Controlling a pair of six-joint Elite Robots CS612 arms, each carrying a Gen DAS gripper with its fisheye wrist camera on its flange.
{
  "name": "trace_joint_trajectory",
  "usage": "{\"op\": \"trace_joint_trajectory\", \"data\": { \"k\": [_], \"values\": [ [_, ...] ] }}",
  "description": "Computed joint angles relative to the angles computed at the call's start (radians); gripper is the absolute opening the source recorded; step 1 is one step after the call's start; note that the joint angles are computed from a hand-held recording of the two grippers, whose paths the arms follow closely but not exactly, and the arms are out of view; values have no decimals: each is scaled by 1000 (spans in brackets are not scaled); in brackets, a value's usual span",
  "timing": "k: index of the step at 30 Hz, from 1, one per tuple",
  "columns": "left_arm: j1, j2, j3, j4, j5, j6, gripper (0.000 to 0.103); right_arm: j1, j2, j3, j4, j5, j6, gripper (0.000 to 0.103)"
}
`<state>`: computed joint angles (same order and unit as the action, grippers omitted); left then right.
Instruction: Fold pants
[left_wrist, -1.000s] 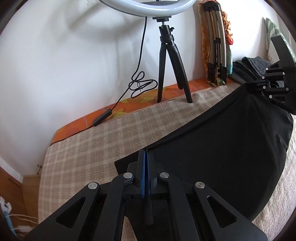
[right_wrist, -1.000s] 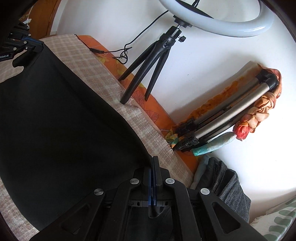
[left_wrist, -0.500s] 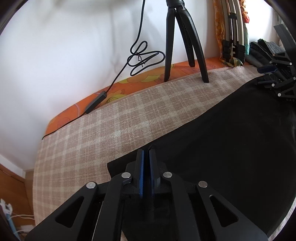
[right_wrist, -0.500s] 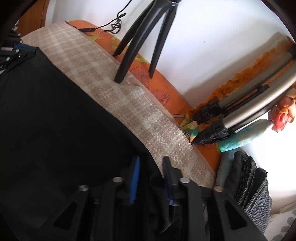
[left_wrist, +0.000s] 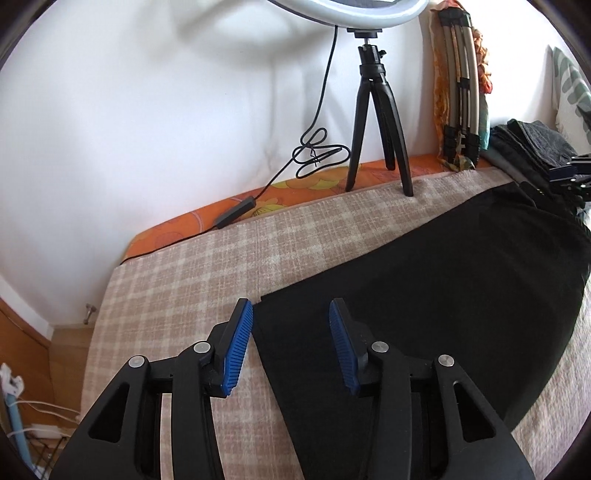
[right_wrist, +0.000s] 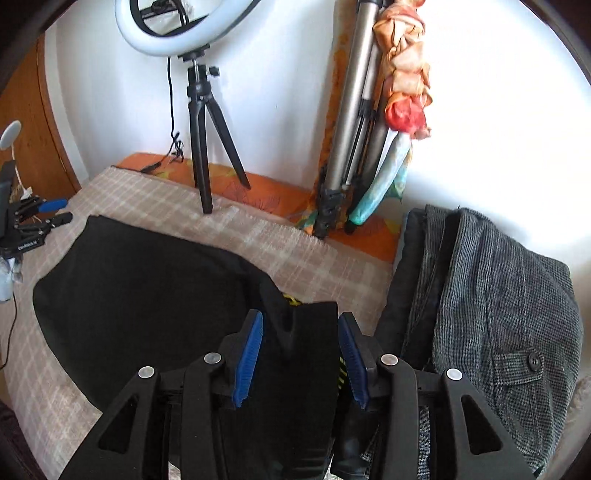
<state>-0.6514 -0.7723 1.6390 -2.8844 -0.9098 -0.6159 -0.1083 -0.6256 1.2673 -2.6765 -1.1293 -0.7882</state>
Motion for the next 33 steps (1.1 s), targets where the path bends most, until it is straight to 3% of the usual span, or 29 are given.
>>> {"op": "trace_joint_trajectory", "data": {
  "k": [2, 4, 8, 12, 14, 15, 19, 22, 26, 29, 33],
  "values": [
    [-14, -8, 23, -3, -7, 12, 42, 11, 20, -19, 3, -65, 16, 42],
    [-25, -6, 29, 14, -4, 29, 42, 16, 37, -39, 2, -81, 30, 42],
    [-32, 8, 20, 46, -24, 40, 42, 36, 68, -87, -4, -119, 31, 57],
    [-30, 16, 18, 39, -40, 22, 42, 60, 118, -178, 72, -218, 38, 56],
    [-29, 18, 18, 35, -42, 20, 42, 56, 130, -209, 147, -196, 53, 25],
    [-31, 17, 21, 35, -42, 18, 42, 51, 130, -211, 165, -172, 57, 25],
    [-26, 15, 25, 42, -43, 10, 42, 24, 98, -148, 59, -79, 131, 24],
    [-22, 2, 42, 34, -45, -23, 42, 23, 99, -131, -78, -161, 195, 23],
    [-17, -28, 79, 24, -58, -64, 42, 37, 110, -149, -74, -237, 181, 24],
    [-23, -55, 111, 31, -50, -80, 47, 47, 108, -129, -146, -291, 155, 39],
    [-37, -85, 156, 17, -65, -90, 47, 31, 66, -65, -186, -198, 156, 41]
  ]
}}
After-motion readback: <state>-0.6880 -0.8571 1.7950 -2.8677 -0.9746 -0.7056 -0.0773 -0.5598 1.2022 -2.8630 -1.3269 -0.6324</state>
